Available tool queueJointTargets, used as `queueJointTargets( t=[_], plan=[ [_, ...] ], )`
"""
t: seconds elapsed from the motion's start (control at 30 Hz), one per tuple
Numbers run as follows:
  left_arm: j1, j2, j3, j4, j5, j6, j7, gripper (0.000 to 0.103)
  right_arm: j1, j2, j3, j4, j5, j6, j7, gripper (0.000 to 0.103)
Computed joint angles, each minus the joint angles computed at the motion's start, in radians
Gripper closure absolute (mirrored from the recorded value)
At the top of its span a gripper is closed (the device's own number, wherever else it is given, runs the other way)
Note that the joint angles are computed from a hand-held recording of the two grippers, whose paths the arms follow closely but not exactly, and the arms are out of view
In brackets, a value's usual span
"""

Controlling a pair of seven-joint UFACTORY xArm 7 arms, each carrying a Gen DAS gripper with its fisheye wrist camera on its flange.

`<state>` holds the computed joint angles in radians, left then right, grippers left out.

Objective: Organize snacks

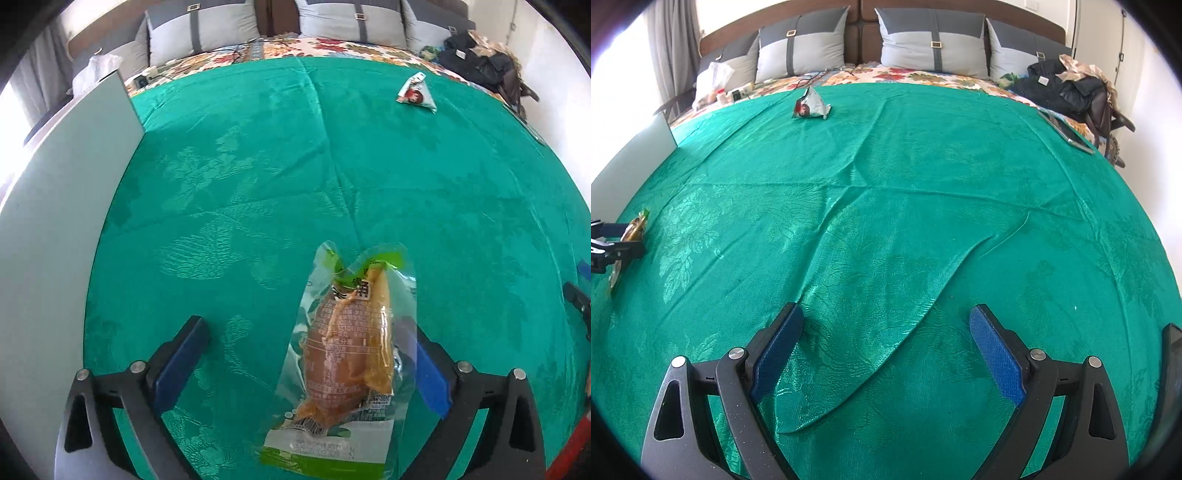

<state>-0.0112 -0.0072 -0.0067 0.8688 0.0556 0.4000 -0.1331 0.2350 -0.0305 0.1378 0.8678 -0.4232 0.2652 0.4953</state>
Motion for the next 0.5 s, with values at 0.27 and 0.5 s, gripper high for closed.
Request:
queueJointTargets(
  t=[0.27, 0.5],
  plan=[
    [0.040, 0.002, 0.023, -0.084, 0.239, -0.208, -0.254, 0.000, 0.001, 0.000, 0.000, 0.000, 0.002, 0.000, -0.001, 0.009],
    [0.045, 0.003, 0.021, -0.087, 0.284, -0.223, -0.298, 0.000, 0.009, 0.004, 0.000, 0.013, 0.059, 0.025, -0.059, 0.007]
  ],
)
